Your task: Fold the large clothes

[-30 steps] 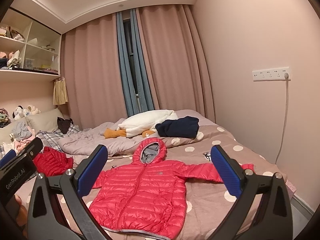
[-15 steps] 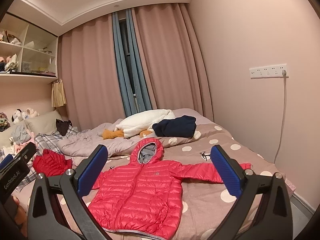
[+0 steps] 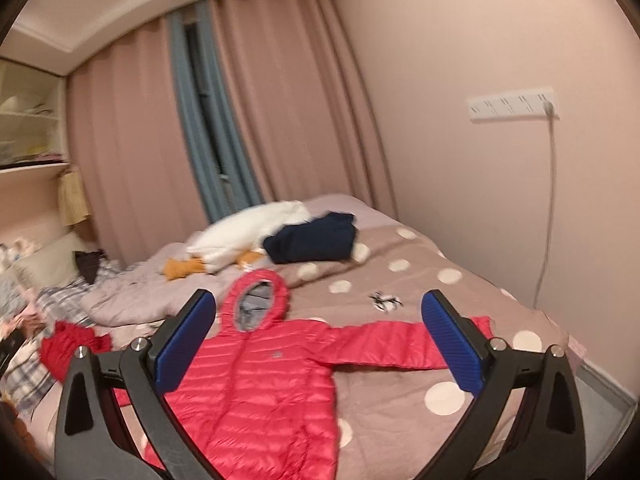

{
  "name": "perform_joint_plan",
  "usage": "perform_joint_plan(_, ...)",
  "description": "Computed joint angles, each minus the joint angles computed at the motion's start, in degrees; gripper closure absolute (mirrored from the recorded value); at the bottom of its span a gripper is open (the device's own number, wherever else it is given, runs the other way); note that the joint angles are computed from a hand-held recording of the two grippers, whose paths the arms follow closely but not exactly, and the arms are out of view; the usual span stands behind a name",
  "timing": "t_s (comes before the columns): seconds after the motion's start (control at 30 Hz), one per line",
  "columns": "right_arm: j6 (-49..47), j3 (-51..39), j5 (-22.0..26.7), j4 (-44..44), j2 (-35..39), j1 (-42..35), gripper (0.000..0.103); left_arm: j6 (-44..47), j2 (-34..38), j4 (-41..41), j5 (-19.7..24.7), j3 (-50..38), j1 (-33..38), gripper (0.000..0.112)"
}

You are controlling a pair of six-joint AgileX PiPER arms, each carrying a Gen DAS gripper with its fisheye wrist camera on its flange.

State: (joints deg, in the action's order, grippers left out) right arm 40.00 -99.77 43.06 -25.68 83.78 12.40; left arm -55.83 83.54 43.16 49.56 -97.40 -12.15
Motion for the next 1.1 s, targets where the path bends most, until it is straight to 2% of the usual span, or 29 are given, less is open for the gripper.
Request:
perform_joint_plan(0.07, -2.22, -3.16, 0.94, 4.0, 4.14, -3.93, 0.0, 3.37, 3.4, -5.08, -1.51, -1.75, 5.6, 0.01)
perform_joint_plan(0.17, -3.87, -7.38, 2.07, 11.32, 11.52, -11.08, 0.001, 2.92, 10.72, -12.05, -0.78, -5.78, 14.42, 0.01)
perform_joint_plan(0.23, -3.74, -8.8, 2.79, 13.39, 15.16, -14.0, 0.001, 1.85, 13.38, -14.84, -4.01, -5.21, 18.57, 0.011)
perform_joint_plan(0.3, -2.78, -9.68, 3.62, 14.88, 19.49, -17.1, 0.003, 6.82, 19.53, -21.83, -5.53, -8.27, 23.61, 0.011)
perform_joint_plan(0.43, 2.76, -10.49, 5.26, 14.43, 26.07, -20.45, 0.006, 12.36, 33.86, -27.9, 1.79, -20.11, 28.02, 0.013)
perform_joint_plan(0.53, 7.72, -7.4, 4.03, 14.17, 27.95, -22.25, 0.007, 14.65, 39.58, -36.44, 1.32, -21.88, 31.58, 0.013)
perform_joint_plan(0.6, 12.55, -5.57, 4.53, 12.81, 29.31, -23.06, 0.009, 14.67, 44.54, -41.67, 3.3, -25.38, 33.45, 0.018)
perform_joint_plan(0.63, 13.88, -3.2, 3.22, 13.75, 29.18, -23.76, 0.009, 14.03, 46.4, -41.62, 3.99, -27.51, 33.66, 0.022)
perform_joint_plan(0.7, 15.5, 4.96, -5.72, 20.77, 27.4, -25.78, 0.01, 15.73, 48.59, -44.15, 0.57, -28.2, 34.01, 0.022)
perform_joint_plan(0.73, 17.45, 7.76, -9.14, 22.28, 27.02, -26.05, 0.01, 17.15, 50.36, -46.33, 0.47, -30.33, 34.33, 0.022)
perform_joint_plan(0.77, 19.5, 9.8, -11.56, 21.49, 26.2, -25.88, 0.01, 16.79, 51.45, -46.23, 0.33, -31.84, 34.15, 0.021)
perform_joint_plan(0.8, 22.6, 10.52, -12.61, 18.41, 25.61, -25.02, 0.009, 18.57, 50.98, -48.2, -2.09, -31.29, 34.34, 0.021)
perform_joint_plan(0.83, 23.4, 9.75, -12.17, 17.63, 25.76, -24.31, 0.009, 22.23, 51.21, -52.45, -5.06, -30.12, 35.29, 0.021)
perform_joint_plan(0.87, 22.01, 8.96, -12.8, 19.13, 26.27, -23.92, 0.009, 26.14, 52.3, -58.18, -5.77, -31.16, 35.94, 0.021)
perform_joint_plan(0.97, 10.15, 7.24, -20.0, 34.39, 29.54, -23.54, 0.009, 33.42, 56.18, -75.03, -4.89, -36.38, 38.83, 0.022)
perform_joint_plan(1.0, 4.93, 5.82, -21.5, 40.12, 31.1, -23.72, 0.009, 33.81, 58.5, -78.99, -3.0, -40.25, 39.36, 0.025)
perform_joint_plan(1.07, -2.04, 3.38, -23.17, 47.63, 33.63, -24.06, 0.013, 29.66, 59.83, -80.02, -2.47, -41.13, 40.21, 0.056)
perform_joint_plan(1.1, -2.26, 2.01, -22.8, 47.95, 34.69, -24.16, 0.025, 25.14, 59.25, -77.1, -2.23, -39.9, 40.23, 0.087)
